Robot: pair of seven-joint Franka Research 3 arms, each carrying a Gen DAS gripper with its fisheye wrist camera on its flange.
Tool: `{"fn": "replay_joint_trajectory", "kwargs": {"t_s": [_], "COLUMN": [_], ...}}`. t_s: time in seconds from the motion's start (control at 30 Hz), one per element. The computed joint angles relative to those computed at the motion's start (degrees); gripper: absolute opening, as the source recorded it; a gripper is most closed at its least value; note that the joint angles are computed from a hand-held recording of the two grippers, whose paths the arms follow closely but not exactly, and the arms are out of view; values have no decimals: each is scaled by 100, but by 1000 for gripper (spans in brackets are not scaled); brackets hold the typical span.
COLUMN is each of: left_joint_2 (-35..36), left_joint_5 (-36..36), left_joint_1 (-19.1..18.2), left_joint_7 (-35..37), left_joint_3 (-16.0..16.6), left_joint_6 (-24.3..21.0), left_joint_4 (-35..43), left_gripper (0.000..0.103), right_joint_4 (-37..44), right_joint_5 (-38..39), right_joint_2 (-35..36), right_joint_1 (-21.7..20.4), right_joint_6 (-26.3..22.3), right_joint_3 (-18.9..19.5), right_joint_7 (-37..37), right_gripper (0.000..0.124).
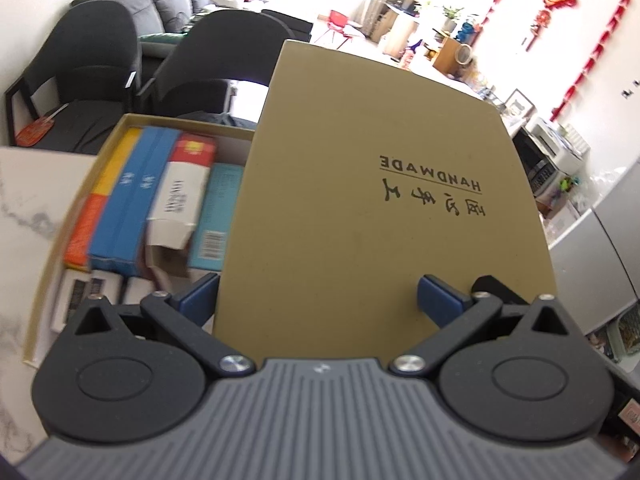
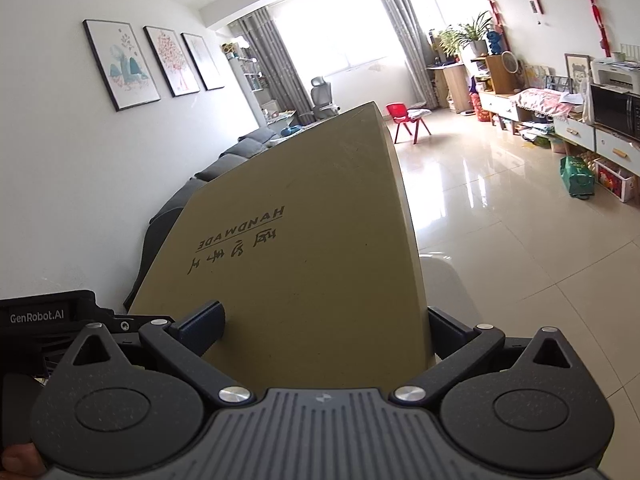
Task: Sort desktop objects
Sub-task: 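Carry the lid with both grippers over the cardboard box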
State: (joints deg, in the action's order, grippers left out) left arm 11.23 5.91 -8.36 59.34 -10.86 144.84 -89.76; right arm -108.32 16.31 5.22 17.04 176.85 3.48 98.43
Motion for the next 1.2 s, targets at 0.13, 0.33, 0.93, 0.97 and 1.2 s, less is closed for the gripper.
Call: {"fn": "replay_joint_trajectory", "kwargs": {"t_s": [0.13,0.33,0.93,0.97,1.2], "left_joint_2": [-177,-401,-794,-812,-792], "left_joint_5": [33,130,-71,-112,-330], "left_joint_1": [81,213,563,585,666], "left_joint_7": [-63,-147,-27,7,286], "left_joint_3": [72,165,319,330,344], "left_joint_6": [8,4,-105,-107,-205], "left_joint_4": [-217,-453,-951,-979,-950], "left_gripper": [103,103,103,103,103], "right_joint_4": [211,655,1783,1874,2123], "right_joint_5": [-197,-247,-593,-663,-1025], "right_joint_2": [170,491,1250,1302,1444], "right_joint_1": [199,387,858,905,1102], "right_joint_6": [-70,-224,-987,-1065,-1337], "right_joint_3": [4,61,-32,-63,-195], "right_joint_7": [219,307,749,829,1339], "right_gripper": [103,103,103,103,103]}}
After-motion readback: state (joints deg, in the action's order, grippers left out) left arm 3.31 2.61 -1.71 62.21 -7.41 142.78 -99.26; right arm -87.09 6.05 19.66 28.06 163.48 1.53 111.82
